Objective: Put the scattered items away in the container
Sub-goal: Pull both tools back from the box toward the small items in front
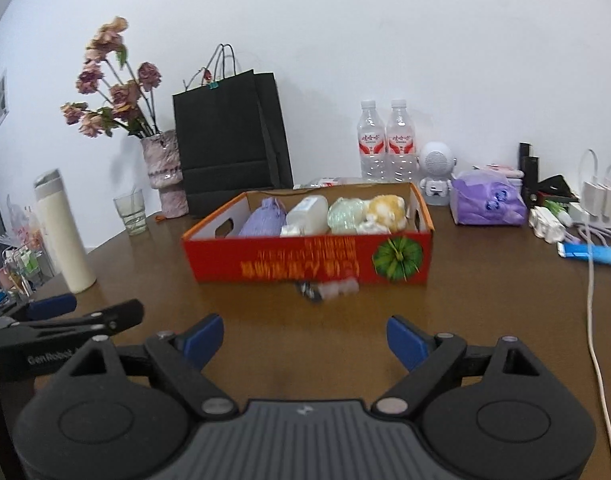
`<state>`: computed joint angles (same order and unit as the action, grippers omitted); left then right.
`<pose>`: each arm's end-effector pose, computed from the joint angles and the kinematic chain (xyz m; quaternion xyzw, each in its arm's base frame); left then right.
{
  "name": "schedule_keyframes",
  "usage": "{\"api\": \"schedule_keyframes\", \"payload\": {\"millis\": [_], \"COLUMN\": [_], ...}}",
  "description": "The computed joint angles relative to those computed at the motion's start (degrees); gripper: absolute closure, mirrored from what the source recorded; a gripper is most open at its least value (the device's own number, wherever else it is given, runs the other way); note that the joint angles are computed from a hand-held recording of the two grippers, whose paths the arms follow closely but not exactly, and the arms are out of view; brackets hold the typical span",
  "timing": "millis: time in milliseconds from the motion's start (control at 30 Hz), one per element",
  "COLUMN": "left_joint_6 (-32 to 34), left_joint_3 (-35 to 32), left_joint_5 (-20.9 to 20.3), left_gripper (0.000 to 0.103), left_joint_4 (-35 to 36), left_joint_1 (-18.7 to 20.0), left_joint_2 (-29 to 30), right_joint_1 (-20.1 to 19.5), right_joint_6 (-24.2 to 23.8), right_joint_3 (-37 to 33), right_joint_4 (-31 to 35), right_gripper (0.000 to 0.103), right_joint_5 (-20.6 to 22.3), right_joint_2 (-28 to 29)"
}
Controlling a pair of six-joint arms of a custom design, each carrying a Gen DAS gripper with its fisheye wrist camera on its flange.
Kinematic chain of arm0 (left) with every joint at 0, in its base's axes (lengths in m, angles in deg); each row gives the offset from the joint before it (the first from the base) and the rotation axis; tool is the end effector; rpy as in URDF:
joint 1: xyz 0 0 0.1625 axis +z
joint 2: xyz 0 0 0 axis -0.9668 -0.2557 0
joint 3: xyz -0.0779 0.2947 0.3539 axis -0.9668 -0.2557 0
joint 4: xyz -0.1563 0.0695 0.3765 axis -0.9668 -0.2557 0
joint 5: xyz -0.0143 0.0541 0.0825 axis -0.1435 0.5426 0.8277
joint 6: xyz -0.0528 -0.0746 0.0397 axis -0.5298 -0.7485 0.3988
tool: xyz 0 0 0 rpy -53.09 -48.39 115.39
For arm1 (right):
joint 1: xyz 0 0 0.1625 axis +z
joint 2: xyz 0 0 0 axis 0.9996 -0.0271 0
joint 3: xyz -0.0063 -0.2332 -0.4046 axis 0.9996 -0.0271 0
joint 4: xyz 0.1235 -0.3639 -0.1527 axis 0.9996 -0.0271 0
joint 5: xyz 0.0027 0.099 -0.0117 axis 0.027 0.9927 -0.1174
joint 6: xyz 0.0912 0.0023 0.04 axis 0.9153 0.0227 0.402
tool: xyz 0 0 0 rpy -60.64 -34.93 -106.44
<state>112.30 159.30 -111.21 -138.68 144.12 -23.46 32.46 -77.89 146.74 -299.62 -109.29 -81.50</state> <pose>-0.0008 -0.4859 0.3016 0.2906 0.8079 -0.4595 0.2273 0.3430 -0.4459 -0.0056 0.1698 -0.8045 0.5026 0.2671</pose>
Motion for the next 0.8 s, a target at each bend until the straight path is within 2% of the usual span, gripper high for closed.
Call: {"api": "schedule_keyframes", "payload": {"millis": [100, 200, 300, 367, 500, 567, 633, 667, 733, 800], "left_joint_6": [0.18, 0.28, -0.14, -1.27, -3.40, -3.10, -2.74, -2.96, -3.93, -3.70], "left_joint_3": [3.02, 5.48, 4.57, 3.24, -1.44, -3.70, -5.73, -6.57, -8.22, -9.76], "left_joint_5": [0.66, -1.30, -0.92, -0.41, -0.86, -1.29, -0.78, -0.86, -2.65, -3.70], "left_gripper": [0.000, 0.000, 0.000, 0.000, 0.000, 0.002, 0.004, 0.007, 0.007, 0.010], "left_joint_4": [2.64, 2.87, 7.46, 9.23, 15.12, 16.37, 17.46, 18.18, 19.25, 19.47], "left_joint_1": [0.71, 1.42, 1.73, 1.73, 1.53, 1.49, 1.27, 1.26, 1.64, 1.89], "left_joint_2": [-2.69, -4.84, -5.92, -5.78, -5.03, -3.52, -1.83, -1.25, -0.17, 1.29], "right_joint_1": [0.86, 1.62, 1.71, 1.04, -1.46, -3.55, -6.10, -7.17, -8.36, -9.16], "right_joint_6": [2.31, 3.33, 1.14, 2.12, 1.44, 0.59, 2.45, 3.42, 5.22, 7.61], "right_joint_3": [3.31, 5.95, 6.34, 6.17, 3.36, 0.82, -2.06, -3.89, -9.47, -14.42], "right_joint_4": [-2.29, -4.14, -6.42, -5.45, -0.49, 2.80, 7.51, 10.13, 15.90, 20.70], "right_gripper": [0.013, 0.013, 0.013, 0.014, 0.017, 0.021, 0.035, 0.037, 0.046, 0.047], "right_joint_5": [-1.70, -1.73, -1.96, -1.23, 0.29, 2.52, 5.97, 7.04, 5.81, 4.56], "right_joint_2": [0.90, 1.48, 2.55, 2.23, 0.43, -0.74, -2.13, -2.44, -1.81, -0.64]}}
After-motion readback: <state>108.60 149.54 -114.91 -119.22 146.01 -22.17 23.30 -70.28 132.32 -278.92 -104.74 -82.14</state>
